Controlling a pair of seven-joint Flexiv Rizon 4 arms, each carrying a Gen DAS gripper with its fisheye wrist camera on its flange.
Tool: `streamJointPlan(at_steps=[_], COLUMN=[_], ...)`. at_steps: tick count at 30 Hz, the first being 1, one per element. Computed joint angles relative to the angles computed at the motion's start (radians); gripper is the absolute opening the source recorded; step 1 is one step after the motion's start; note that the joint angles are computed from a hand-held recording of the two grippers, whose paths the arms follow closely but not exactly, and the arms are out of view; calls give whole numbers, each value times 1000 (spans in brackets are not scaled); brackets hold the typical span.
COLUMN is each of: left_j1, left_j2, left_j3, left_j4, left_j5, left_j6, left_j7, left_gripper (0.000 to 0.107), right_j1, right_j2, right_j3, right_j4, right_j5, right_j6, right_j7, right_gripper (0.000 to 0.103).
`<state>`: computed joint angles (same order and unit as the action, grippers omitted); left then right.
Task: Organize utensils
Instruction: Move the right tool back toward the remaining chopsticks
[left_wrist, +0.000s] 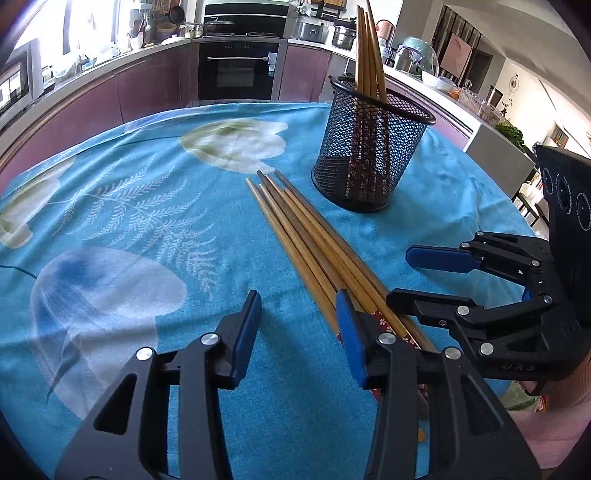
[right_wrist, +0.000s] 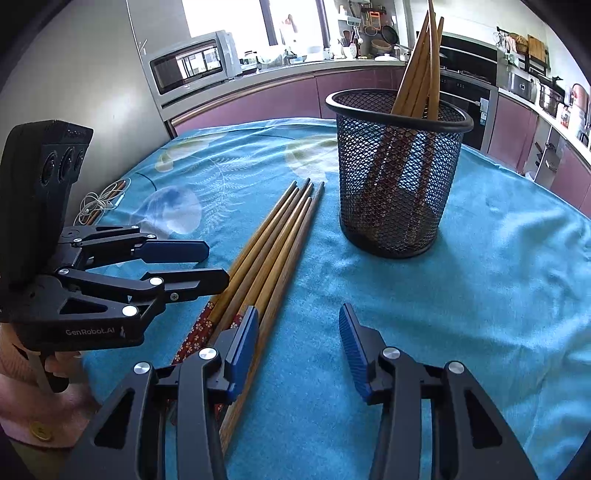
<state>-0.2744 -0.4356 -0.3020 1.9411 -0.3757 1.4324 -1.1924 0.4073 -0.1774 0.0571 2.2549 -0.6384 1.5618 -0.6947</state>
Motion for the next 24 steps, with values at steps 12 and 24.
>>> streamJointPlan(at_steps=[12,24], left_j1=[-62,-44], left_j2=[1,5], left_j3=[90,79], left_j4=[-29,-23], left_j5=[96,90], left_j6=[-32,-37], left_j7=[-66,-79], left_gripper=[40,34], right_j1=[-1,-16], right_j2=[1,-16], right_j3=[-17,40], right_j4=[0,-48], right_j5=[-70,5], right_j6=[-8,-89], right_j7=[45,-35], right_gripper=[44,30])
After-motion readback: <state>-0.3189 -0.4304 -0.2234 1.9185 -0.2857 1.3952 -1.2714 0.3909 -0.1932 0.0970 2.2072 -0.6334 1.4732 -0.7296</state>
